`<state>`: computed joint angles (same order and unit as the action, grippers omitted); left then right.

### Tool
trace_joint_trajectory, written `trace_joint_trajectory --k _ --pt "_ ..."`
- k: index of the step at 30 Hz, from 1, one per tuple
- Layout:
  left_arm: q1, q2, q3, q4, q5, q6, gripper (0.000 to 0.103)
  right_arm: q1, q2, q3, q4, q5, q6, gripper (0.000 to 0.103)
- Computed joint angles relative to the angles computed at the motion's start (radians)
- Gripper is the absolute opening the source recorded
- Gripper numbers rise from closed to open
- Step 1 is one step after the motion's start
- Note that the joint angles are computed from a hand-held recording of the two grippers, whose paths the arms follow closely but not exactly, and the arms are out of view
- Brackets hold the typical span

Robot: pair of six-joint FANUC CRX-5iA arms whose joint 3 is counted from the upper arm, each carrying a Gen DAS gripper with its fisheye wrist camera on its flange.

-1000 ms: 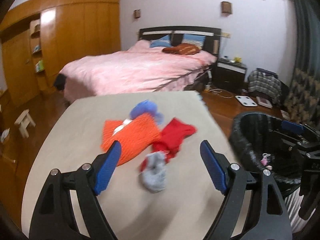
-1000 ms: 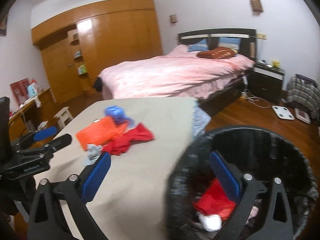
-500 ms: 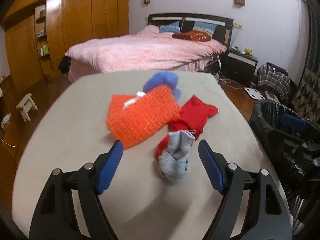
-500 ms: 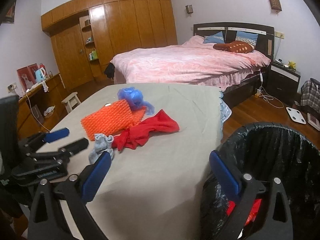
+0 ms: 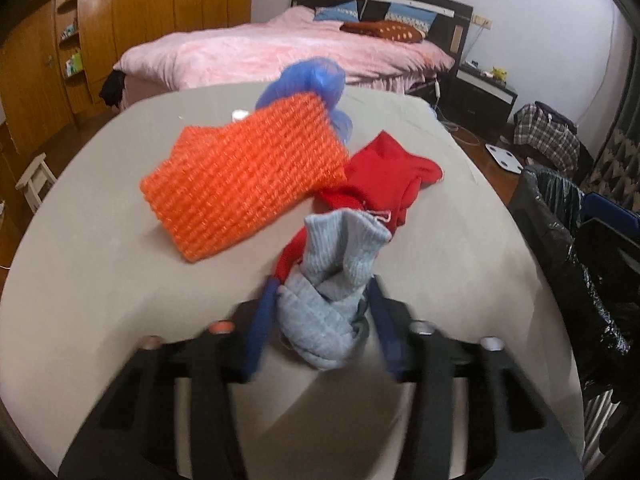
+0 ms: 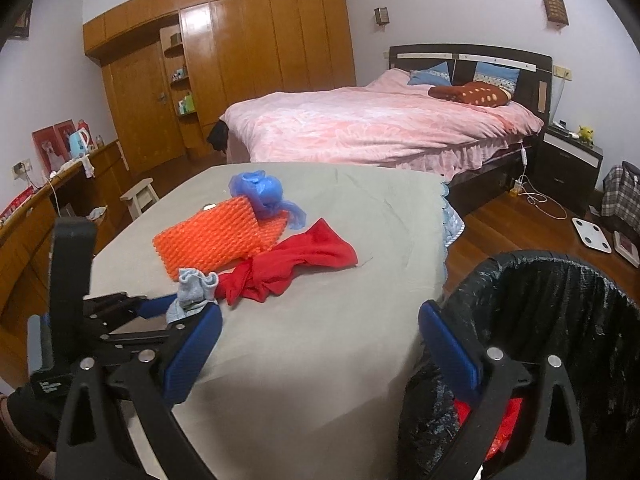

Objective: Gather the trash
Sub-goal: 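Move the left gripper back to the table and grasp the grey sock, then grasp the red cloth beside the orange mesh bag with the right gripper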

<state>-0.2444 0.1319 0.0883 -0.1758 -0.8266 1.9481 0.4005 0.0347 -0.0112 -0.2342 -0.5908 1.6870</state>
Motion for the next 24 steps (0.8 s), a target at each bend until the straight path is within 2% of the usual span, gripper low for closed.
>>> trace_joint_trajectory --k 7,15,20,24 --pt "0.005 -0.059 -0.047 0.011 0.048 0.009 0.037 0.014 0.000 0.002 0.030 0.007 -0.016 0.097" --pt "0.037 -0.138 -0.085 0.007 0.056 0.027 0.037 0.042 0.047 0.050 0.044 0.005 -0.037 0.097" --pt "0.047 -0.151 -0.069 -0.074 0.032 0.087 0.037 0.069 0.114 0.089 0.094 0.006 -0.091 0.097" --pt "0.071 -0.152 -0.061 -0.099 0.031 0.111 0.037 0.089 0.173 0.120 0.144 0.004 -0.136 0.096"
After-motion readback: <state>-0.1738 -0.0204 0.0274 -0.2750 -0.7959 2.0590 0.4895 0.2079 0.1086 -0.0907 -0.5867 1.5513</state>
